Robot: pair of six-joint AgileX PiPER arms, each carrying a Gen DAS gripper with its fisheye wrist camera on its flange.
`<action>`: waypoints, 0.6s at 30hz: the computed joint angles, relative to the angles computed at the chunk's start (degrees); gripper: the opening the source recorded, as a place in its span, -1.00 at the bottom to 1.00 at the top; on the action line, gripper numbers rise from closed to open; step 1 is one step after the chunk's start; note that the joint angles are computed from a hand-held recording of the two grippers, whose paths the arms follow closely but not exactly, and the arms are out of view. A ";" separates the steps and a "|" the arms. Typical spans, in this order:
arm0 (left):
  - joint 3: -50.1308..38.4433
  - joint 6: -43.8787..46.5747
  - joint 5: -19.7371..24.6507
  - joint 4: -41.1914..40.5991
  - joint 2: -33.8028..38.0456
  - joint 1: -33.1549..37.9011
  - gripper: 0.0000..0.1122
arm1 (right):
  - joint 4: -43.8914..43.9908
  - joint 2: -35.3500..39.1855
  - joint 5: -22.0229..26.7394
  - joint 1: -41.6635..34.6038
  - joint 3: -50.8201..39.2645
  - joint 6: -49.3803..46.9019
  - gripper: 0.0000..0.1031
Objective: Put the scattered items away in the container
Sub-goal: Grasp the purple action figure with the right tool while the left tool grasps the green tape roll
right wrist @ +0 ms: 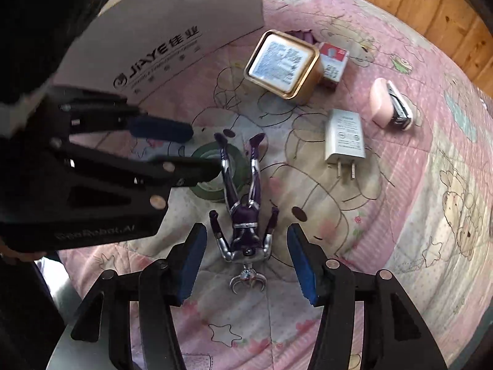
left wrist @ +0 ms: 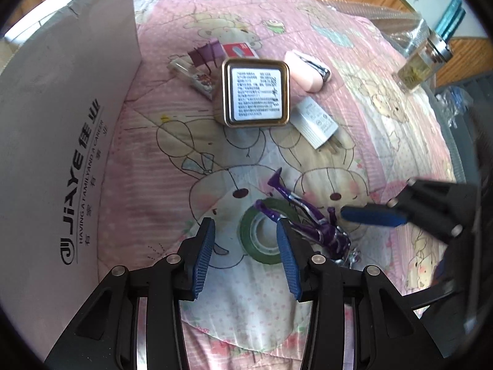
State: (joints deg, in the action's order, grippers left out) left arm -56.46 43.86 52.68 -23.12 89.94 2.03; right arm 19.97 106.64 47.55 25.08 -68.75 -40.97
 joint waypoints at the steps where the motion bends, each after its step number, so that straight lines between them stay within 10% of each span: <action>1: -0.07 -0.08 0.01 -0.20 -0.01 0.11 -0.21 | -1.74 0.06 -2.49 1.21 1.43 0.90 0.01; 6: 0.33 0.17 0.46 -0.25 0.21 -1.80 -0.17 | 0.97 0.76 0.00 -4.46 -0.84 2.77 -0.15; 14: 9.02 -8.67 -15.76 9.92 -4.39 -13.56 0.07 | -0.31 2.24 0.81 -8.54 -1.38 3.87 -0.18; 18: 9.17 -8.24 -15.70 9.32 -4.95 -12.94 0.08 | 0.77 3.29 1.23 -9.82 -1.71 3.02 -0.18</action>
State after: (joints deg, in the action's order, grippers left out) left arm -47.29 35.62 36.97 -13.80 84.99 -10.91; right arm 20.75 109.93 48.79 15.26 -70.46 -37.95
